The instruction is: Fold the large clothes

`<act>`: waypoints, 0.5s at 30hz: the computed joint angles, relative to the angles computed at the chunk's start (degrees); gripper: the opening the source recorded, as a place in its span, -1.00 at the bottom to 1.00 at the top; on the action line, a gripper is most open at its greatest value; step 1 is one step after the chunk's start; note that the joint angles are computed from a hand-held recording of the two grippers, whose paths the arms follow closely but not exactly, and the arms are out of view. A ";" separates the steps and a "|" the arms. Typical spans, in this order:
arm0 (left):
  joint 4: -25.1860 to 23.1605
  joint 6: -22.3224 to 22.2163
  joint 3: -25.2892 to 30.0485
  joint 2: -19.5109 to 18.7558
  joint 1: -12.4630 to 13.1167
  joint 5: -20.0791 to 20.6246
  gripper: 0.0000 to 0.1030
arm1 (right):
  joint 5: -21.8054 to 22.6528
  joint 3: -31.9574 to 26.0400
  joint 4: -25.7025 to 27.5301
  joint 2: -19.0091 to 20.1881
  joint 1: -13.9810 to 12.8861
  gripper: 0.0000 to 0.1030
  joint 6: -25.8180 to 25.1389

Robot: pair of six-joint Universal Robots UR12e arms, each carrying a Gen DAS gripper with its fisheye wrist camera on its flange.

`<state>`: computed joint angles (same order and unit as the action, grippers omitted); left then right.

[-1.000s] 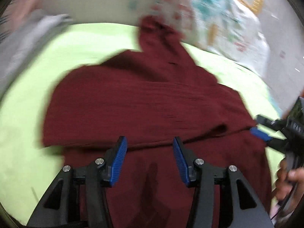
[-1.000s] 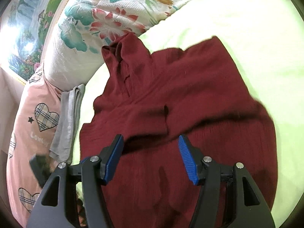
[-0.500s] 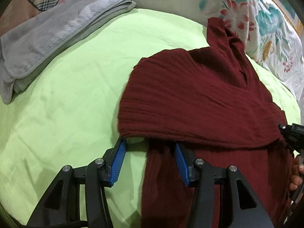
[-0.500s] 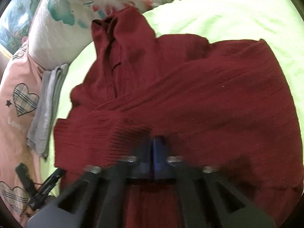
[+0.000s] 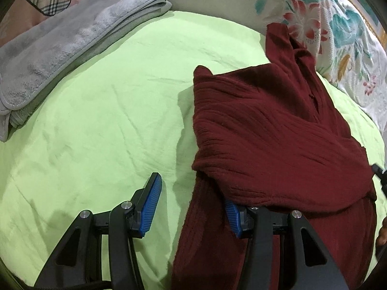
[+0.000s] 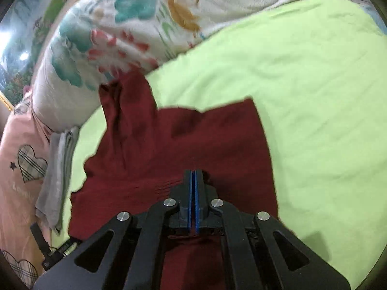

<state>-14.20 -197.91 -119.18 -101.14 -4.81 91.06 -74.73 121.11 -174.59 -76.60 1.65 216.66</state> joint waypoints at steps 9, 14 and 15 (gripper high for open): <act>1.93 -0.86 -1.35 0.59 0.19 0.25 -0.03 | -14.50 -1.81 10.77 -1.45 3.02 -1.00 -2.99; 3.24 -0.95 -1.94 0.71 0.67 -1.38 -0.05 | -14.82 -2.58 11.46 -1.64 3.66 -1.00 -3.41; 3.77 -1.15 -2.15 0.69 0.89 -1.98 -0.04 | -13.45 -2.86 10.95 -1.71 3.83 -1.00 -3.23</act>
<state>-10.43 -199.06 -121.32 -100.46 -3.93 89.08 -88.18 118.26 -163.64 -78.31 5.49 213.43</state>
